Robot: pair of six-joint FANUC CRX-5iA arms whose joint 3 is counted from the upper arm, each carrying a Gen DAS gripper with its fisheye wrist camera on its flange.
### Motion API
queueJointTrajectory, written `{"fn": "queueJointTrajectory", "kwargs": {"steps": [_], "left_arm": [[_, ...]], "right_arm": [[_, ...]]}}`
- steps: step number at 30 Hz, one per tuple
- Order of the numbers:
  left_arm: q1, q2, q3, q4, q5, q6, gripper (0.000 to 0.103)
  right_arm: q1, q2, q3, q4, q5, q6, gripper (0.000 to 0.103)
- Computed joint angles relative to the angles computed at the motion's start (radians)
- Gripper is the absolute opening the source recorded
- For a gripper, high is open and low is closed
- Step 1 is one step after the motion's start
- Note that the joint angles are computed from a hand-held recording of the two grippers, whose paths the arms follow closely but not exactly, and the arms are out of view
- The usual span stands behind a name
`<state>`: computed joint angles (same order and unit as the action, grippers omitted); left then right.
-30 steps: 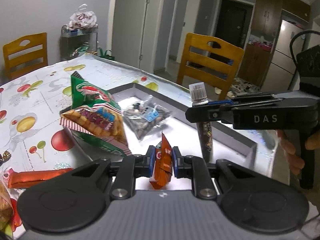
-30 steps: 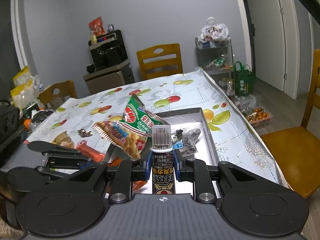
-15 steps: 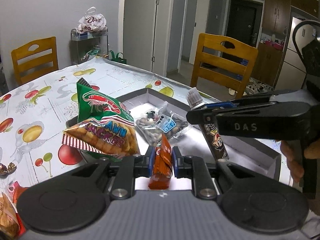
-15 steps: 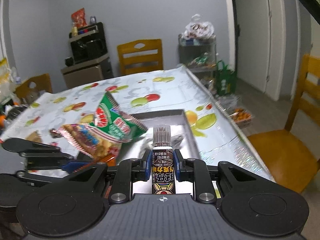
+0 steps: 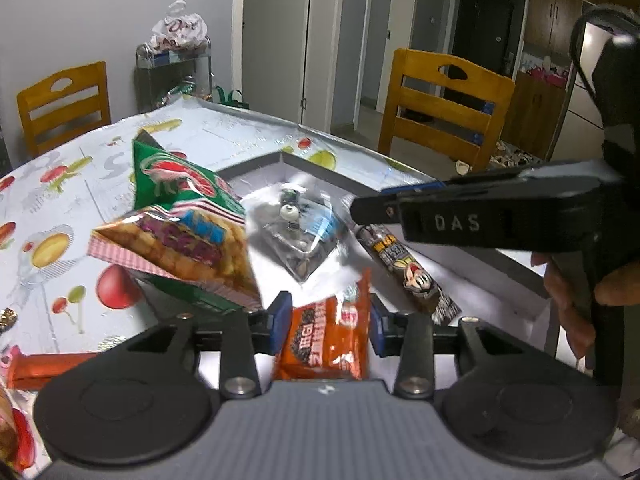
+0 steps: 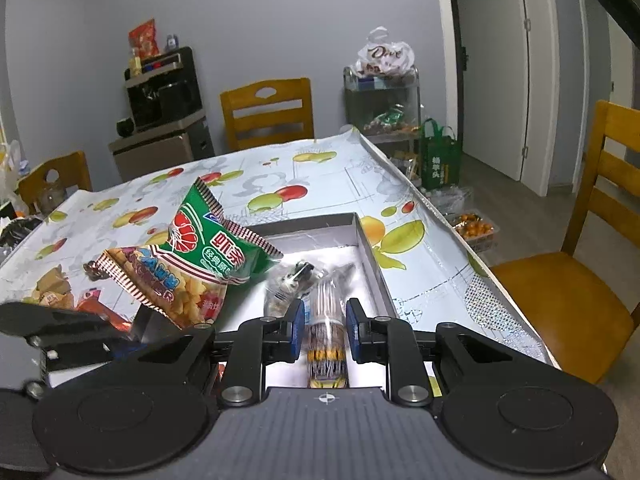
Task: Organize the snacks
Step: 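Lower the orange packet into the box with the left tool while the right tool lowers the bottle in, then open both tools over the gray box to release the packet and bottle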
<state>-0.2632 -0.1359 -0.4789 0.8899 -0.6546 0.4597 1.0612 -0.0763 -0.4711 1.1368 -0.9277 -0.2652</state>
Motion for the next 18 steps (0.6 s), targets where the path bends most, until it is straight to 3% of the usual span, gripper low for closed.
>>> {"fn": "queueJointTrajectory", "kwargs": {"steps": [4,9,12,15,17,18], "left_arm": [[-0.026,0.006,0.006,-0.009,0.025,-0.018,0.040],[-0.042,-0.015,-0.026,0.035,0.078,-0.068,0.084],[-0.050,-0.030,-0.041,0.055,0.105,-0.111,0.086],[-0.055,-0.047,-0.057,0.073,0.120,-0.149,0.093],[-0.059,-0.057,-0.073,0.106,0.130,-0.185,0.095],[-0.058,-0.062,-0.080,0.120,0.131,-0.200,0.096]], "right_arm": [[0.004,-0.002,0.002,-0.008,-0.003,0.009,0.024],[0.012,-0.012,-0.003,-0.004,0.001,0.009,0.025],[0.015,-0.017,-0.005,-0.001,0.002,0.005,0.028],[0.018,-0.025,-0.012,0.009,0.004,-0.013,0.047],[0.023,-0.030,-0.017,0.024,-0.001,-0.040,0.076],[0.025,-0.033,-0.022,0.038,-0.004,-0.063,0.085]]}}
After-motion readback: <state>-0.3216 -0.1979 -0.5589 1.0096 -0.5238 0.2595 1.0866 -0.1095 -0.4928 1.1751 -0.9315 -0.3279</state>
